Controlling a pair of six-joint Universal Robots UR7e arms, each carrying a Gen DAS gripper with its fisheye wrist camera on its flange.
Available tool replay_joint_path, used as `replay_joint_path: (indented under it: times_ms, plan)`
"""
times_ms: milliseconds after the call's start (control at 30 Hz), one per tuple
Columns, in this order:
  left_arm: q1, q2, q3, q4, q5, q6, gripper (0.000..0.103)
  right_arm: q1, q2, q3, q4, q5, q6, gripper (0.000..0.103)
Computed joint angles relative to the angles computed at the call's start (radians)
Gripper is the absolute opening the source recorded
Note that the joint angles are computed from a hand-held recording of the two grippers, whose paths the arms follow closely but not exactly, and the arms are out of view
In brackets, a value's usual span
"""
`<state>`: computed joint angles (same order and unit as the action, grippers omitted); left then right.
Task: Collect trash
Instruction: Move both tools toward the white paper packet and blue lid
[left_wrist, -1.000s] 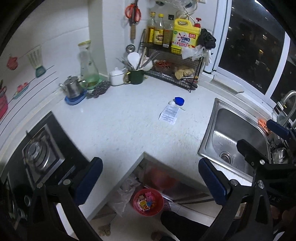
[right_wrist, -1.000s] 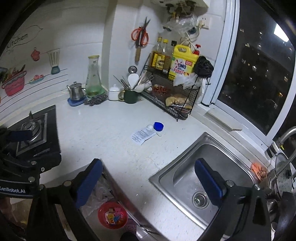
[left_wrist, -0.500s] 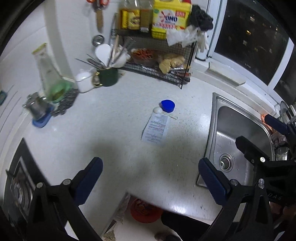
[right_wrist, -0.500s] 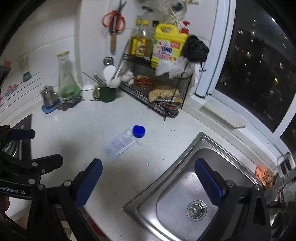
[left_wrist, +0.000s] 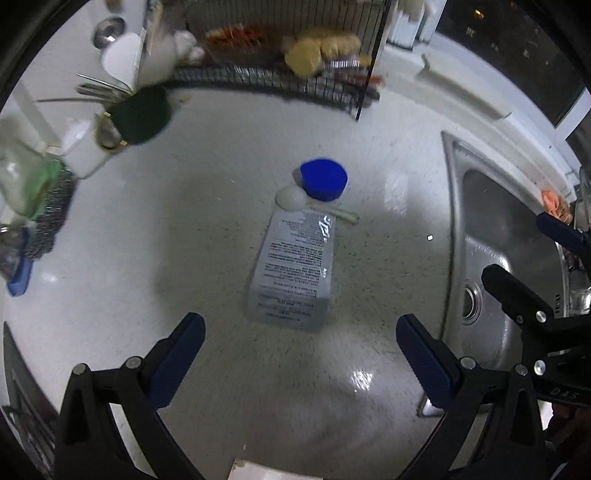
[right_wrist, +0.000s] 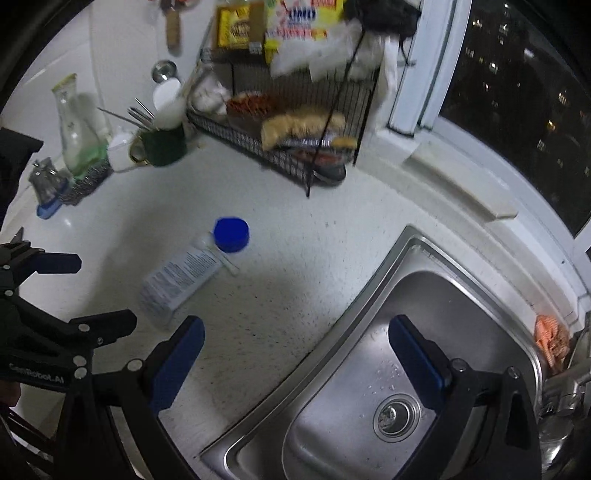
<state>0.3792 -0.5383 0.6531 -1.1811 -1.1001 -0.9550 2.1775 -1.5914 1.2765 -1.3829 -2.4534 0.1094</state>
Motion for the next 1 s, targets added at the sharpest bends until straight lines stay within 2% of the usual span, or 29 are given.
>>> replay_joint_path:
  times_ms: [233, 633, 833, 900, 933, 1000]
  plan:
    - [0.049, 0.031, -0.004, 0.007, -0.031, 0.058, 0.103, -0.054, 0.007, 0.025, -0.005, 0.02, -0.011, 0.1]
    - [0.095, 0.073, -0.036, 0.001, -0.064, 0.146, 0.102, -0.088, 0.019, 0.027, 0.016, 0.037, 0.003, 0.1]
    - [0.102, 0.083, -0.047, -0.009, -0.052, 0.164, 0.092, -0.088, 0.019, 0.029, 0.01, 0.038, -0.01, 0.1]
    - [0.099, 0.098, -0.076, 0.016, -0.033, 0.162, 0.08, -0.089, 0.018, 0.028, 0.009, 0.043, -0.014, 0.1]
    - [0.098, 0.1, -0.084, 0.023, -0.026, 0.159, 0.067, -0.092, 0.02, 0.028, 0.003, 0.047, -0.022, 0.1]
    - [0.1, 0.085, -0.071, -0.001, -0.049, 0.152, 0.065, -0.094, 0.022, 0.029, -0.006, 0.056, -0.033, 0.1]
